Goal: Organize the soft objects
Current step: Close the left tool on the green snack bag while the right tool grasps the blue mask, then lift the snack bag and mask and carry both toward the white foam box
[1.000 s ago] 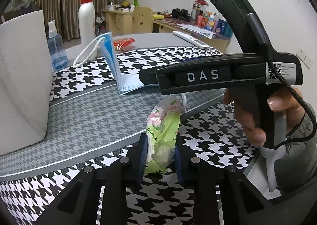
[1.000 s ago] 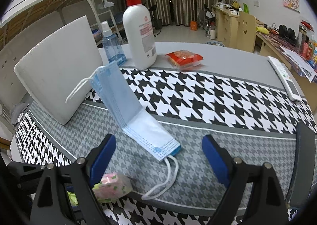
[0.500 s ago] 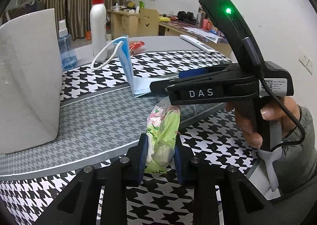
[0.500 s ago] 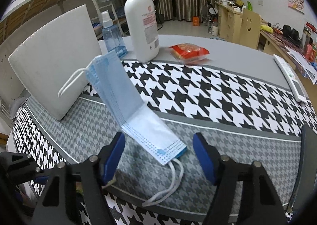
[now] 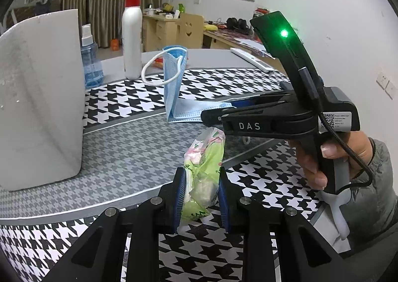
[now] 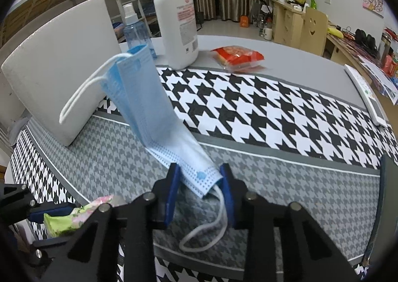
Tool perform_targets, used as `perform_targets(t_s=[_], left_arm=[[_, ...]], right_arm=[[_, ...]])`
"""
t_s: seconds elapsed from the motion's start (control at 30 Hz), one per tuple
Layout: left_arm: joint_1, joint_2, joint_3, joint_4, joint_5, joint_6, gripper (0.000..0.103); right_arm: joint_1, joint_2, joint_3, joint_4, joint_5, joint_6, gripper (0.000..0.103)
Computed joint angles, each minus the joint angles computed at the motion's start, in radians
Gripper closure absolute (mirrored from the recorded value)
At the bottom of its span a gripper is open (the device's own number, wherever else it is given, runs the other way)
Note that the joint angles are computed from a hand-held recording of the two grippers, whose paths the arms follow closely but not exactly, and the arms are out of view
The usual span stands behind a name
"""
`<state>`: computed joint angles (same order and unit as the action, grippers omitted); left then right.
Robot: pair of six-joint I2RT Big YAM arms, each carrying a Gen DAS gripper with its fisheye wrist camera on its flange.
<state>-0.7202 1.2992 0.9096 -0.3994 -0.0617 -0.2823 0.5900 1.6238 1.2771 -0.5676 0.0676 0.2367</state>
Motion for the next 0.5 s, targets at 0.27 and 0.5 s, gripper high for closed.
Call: perform_targets(t_s=[0.27,0.5], left_arm=[[0.002,-0.006,-0.007,0.006,-0.005,-0.004,0.077],[0.0,-0.025,-0.017,0.008,-0.019,-0.003,0.077]], right_arm=[[0.009,0.003,0.006,-0.014,0.012,-0.021,0.087],[0.006,-0.024,-0.018,0.01,-0.014,0.002,0.094]])
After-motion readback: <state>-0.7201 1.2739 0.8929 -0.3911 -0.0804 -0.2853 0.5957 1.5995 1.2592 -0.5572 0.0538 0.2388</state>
